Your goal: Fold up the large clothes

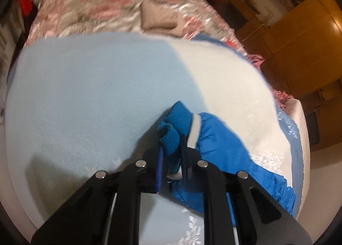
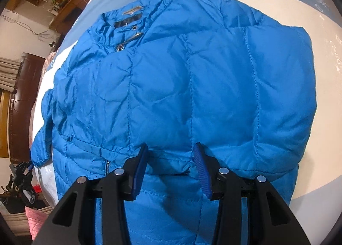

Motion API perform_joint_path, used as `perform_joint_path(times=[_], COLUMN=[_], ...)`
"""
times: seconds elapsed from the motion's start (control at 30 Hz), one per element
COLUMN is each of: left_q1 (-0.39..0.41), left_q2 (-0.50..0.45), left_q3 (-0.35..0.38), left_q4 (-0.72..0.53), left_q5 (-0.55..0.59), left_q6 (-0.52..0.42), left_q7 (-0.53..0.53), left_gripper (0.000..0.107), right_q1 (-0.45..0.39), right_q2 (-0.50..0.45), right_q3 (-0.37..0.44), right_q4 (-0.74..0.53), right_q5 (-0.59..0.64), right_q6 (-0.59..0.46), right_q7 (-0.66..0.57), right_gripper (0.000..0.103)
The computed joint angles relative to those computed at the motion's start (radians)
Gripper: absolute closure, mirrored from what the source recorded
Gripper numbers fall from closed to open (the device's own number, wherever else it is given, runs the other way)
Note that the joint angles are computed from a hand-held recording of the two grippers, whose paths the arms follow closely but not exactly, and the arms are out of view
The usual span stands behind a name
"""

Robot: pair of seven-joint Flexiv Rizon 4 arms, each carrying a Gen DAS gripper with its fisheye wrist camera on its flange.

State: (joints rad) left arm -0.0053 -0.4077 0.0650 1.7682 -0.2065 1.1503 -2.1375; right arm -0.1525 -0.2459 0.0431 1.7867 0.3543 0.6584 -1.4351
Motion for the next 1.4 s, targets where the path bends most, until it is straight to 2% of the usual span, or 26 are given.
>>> perform_joint_path(times=[0.1, 0.27, 0.4, 0.5, 0.73, 0.83, 0.97, 1.17, 1.2, 1.3, 1.33, 1.37, 1.4], left_q1=[-0.039, -0.089, -0.141, -0.189, -0.342, -0.413, -0.504, -0.538, -0.528, -0.521, -0.507, -0.493, -0.485], left_q2=[0.029, 0.037, -0.013, -0.087, -0.305, -0.396, -0.549, -0.756, -0.768, -0.75, -0.719, -0.696, -0.671], left_q3=[0.001, -0.083, -0.174, -0.243, -0.329, -0.328, -0.261, -0.213, -0.231, -0.24, -0.267, -0.288, -0.298], left_q4=[-0.025, -0.104, -0.204, -0.312, -0.614, -0.744, -0.963, -1.225, -1.238, -1.184, -1.132, -1.091, -1.049], left_q5=[0.053, 0.046, -0.002, -0.053, -0.114, -0.124, -0.094, -0.111, -0.098, -0.119, -0.125, -0.146, -0.162], left_q6=[0.03, 0.071, 0.076, 0.045, -0.095, -0.177, -0.356, -0.6, -0.628, -0.601, -0.589, -0.578, -0.56], left_q7=[0.012, 0.128, 0.26, 0.367, 0.546, 0.592, 0.561, 0.519, 0.522, 0.564, 0.576, 0.594, 0.609], left_gripper=[0.095, 0.095, 0.095, 0.095, 0.095, 0.095, 0.095, 0.094, 0.092, 0.089, 0.087, 0.078, 0.065], right_q1=[-0.004, -0.006, -0.003, -0.004, -0.017, -0.025, -0.035, -0.042, -0.042, -0.039, -0.036, -0.034, -0.033], right_q2=[0.033, 0.092, 0.136, 0.158, 0.18, 0.177, 0.169, 0.156, 0.151, 0.135, 0.127, 0.12, 0.115], right_q3=[0.001, -0.004, -0.014, -0.027, -0.055, -0.063, -0.069, -0.067, -0.066, -0.061, -0.058, -0.054, -0.051], right_q4=[0.012, 0.036, 0.066, 0.085, 0.118, 0.124, 0.123, 0.114, 0.108, 0.084, 0.071, 0.056, 0.045], right_q5=[0.003, 0.034, 0.05, 0.061, 0.077, 0.086, 0.099, 0.113, 0.115, 0.117, 0.119, 0.121, 0.122], right_q6=[0.009, 0.018, 0.02, 0.021, 0.018, 0.015, 0.01, -0.001, -0.004, -0.008, -0.009, -0.01, -0.012], right_q7=[-0.018, -0.051, -0.078, -0.089, -0.104, -0.115, -0.13, -0.153, -0.156, -0.161, -0.166, -0.172, -0.177], right_gripper=[0.059, 0.059, 0.059, 0.058, 0.058, 0.058, 0.058, 0.058, 0.058, 0.058, 0.058, 0.058, 0.057])
